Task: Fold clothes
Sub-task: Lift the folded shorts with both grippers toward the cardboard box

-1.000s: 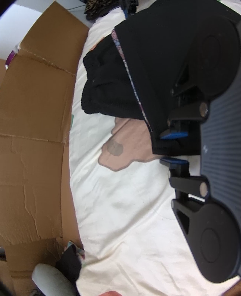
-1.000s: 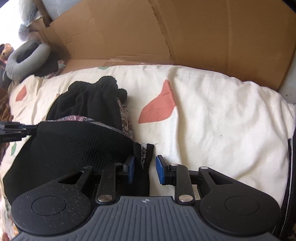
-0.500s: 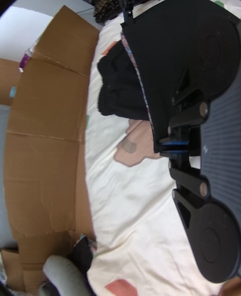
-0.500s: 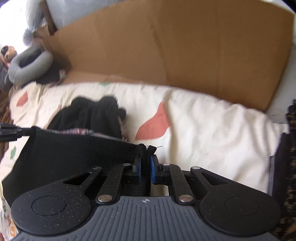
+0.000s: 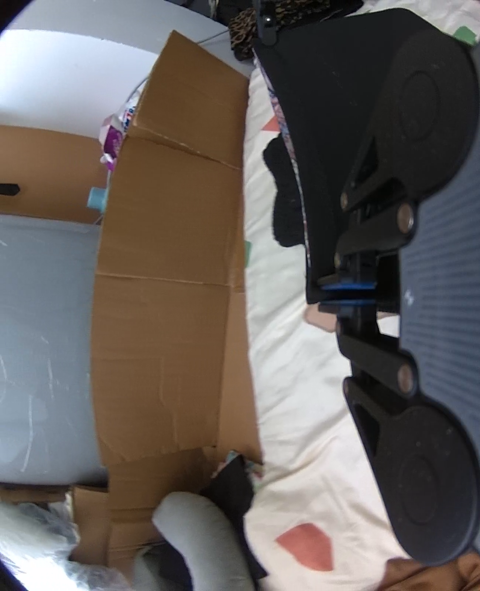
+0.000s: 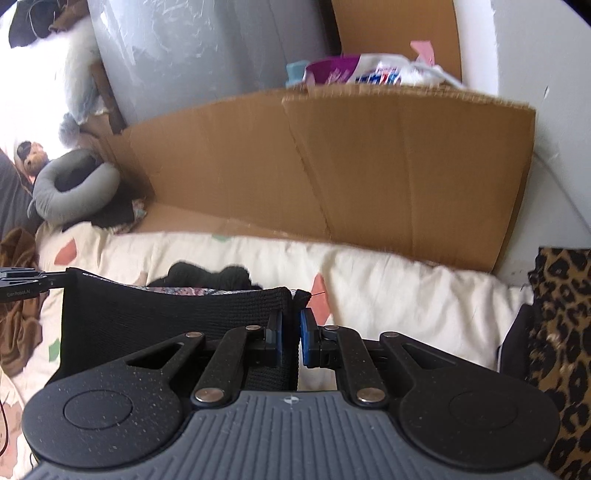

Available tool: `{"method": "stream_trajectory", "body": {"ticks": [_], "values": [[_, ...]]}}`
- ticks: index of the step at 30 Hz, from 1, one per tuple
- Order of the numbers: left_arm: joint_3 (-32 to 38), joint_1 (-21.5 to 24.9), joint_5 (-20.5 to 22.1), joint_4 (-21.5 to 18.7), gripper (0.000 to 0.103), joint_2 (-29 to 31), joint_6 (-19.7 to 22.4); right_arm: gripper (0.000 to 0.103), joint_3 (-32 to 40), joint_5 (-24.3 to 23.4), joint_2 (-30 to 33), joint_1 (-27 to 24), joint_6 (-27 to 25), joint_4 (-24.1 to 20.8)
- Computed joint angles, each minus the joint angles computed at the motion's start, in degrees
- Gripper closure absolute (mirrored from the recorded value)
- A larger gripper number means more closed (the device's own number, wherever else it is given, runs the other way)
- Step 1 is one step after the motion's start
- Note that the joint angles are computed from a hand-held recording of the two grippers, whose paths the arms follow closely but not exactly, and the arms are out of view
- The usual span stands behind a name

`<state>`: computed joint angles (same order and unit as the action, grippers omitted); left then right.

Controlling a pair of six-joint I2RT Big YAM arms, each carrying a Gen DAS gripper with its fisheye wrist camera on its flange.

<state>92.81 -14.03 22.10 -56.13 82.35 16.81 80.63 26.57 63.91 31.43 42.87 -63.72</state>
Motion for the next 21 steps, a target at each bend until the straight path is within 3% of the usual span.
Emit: {"method": "stream_trajectory", "body": {"ticks": [8,21], "values": [[3.7,-2.0,-1.8,1.0,0.098,4.0,1.2,0.095,1.0,-0.2,1.2,-2.5,-1.3,0.5],[12.6,-3.8,-3.8,-4.0,0.098,13.1,4.2,0.095,-0.4,-2.4,3.3,-7.0,-0.9,0.5]]}}
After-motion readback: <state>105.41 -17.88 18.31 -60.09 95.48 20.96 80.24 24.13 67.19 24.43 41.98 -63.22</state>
